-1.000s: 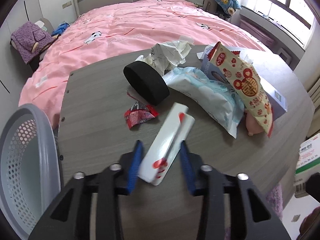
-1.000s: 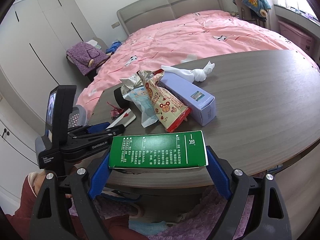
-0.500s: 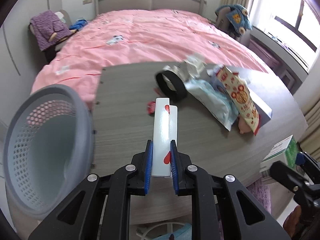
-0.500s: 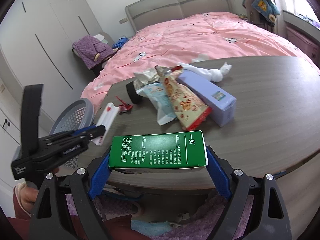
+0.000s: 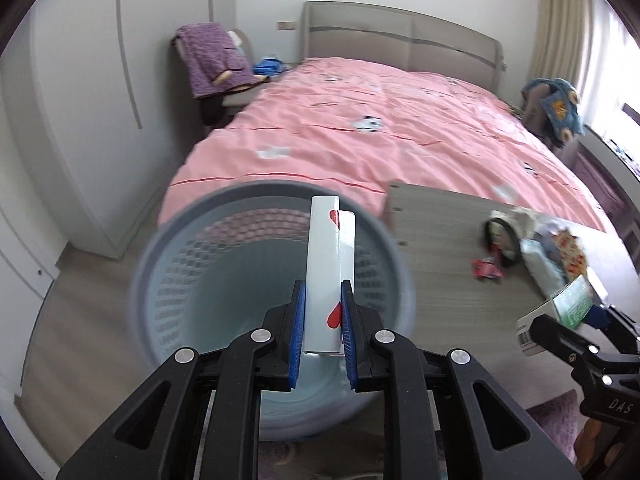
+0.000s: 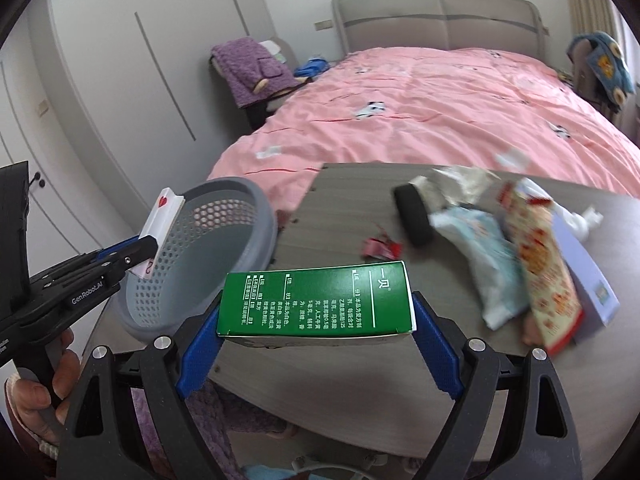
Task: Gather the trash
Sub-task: 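Drop the card with the left tool while the right tool drops the green box into the basket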
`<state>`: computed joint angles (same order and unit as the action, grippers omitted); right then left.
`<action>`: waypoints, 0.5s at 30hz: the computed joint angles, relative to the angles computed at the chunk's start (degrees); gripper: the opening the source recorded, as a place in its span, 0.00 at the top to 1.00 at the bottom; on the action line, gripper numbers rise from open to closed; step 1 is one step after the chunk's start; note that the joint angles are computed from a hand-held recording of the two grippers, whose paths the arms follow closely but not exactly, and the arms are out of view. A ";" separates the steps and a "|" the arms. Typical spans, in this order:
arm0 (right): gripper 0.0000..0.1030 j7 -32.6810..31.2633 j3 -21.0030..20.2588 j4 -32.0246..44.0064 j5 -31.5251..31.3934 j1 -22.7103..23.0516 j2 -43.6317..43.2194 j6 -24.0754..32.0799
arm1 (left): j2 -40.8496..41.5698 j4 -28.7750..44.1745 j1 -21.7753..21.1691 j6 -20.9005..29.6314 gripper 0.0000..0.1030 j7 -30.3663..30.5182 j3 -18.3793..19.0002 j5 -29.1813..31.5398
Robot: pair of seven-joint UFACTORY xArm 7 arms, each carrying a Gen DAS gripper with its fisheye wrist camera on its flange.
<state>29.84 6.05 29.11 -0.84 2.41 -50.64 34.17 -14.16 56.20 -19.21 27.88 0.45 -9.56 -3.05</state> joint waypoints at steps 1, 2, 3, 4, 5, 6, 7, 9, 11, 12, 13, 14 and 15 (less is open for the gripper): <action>0.18 -0.28 0.22 0.92 -0.07 0.26 1.77 -0.76 | 0.33 0.27 0.96 0.18 0.84 -0.92 -0.05 1.35; 0.18 -0.67 0.50 2.19 -0.19 0.63 4.17 -1.78 | 0.62 0.32 1.83 0.36 0.84 -1.53 0.17 2.37; 0.18 -0.99 0.62 3.16 -0.22 0.97 5.99 -2.57 | 0.94 0.38 2.08 0.37 0.84 -1.17 0.80 2.02; 0.18 -1.50 0.71 4.56 -0.13 1.59 8.73 -3.68 | 1.56 0.71 2.30 0.59 0.84 -0.52 1.59 1.22; 0.18 -1.85 0.65 5.56 -0.05 1.98 10.54 -4.21 | 1.88 0.81 2.59 0.70 0.84 -0.41 1.79 1.08; 0.18 -2.26 0.59 6.62 0.11 2.48 12.56 -4.82 | 2.33 1.02 2.94 0.87 0.84 -0.05 2.18 0.84; 0.18 -2.67 0.57 7.81 0.27 2.98 14.76 -5.40 | 2.97 1.34 3.24 0.93 0.84 0.26 2.44 0.61; 0.18 -3.31 0.52 9.58 0.50 3.74 18.05 -6.31 | 4.39 2.19 3.86 1.17 0.84 0.91 2.94 0.04; 0.18 -4.18 0.32 11.69 0.80 4.54 21.37 -7.01 | 5.15 2.51 4.48 1.19 0.84 1.06 3.19 -0.24; 0.18 -4.75 0.18 12.78 0.95 4.95 22.98 -7.21 | 5.84 2.99 4.76 1.25 0.84 1.09 3.30 -0.43; 0.18 -5.12 0.19 13.83 0.97 5.19 24.41 -7.30 | 6.19 3.10 4.98 1.24 0.84 0.90 3.26 -0.47; 0.18 -5.49 0.06 14.46 1.07 5.38 25.26 -7.34 | 6.87 3.47 5.22 1.24 0.84 0.86 3.33 -0.54; 0.18 -5.89 -0.13 15.11 1.17 5.51 26.24 -7.58 | 7.35 3.84 5.40 1.34 0.84 0.65 3.24 -0.32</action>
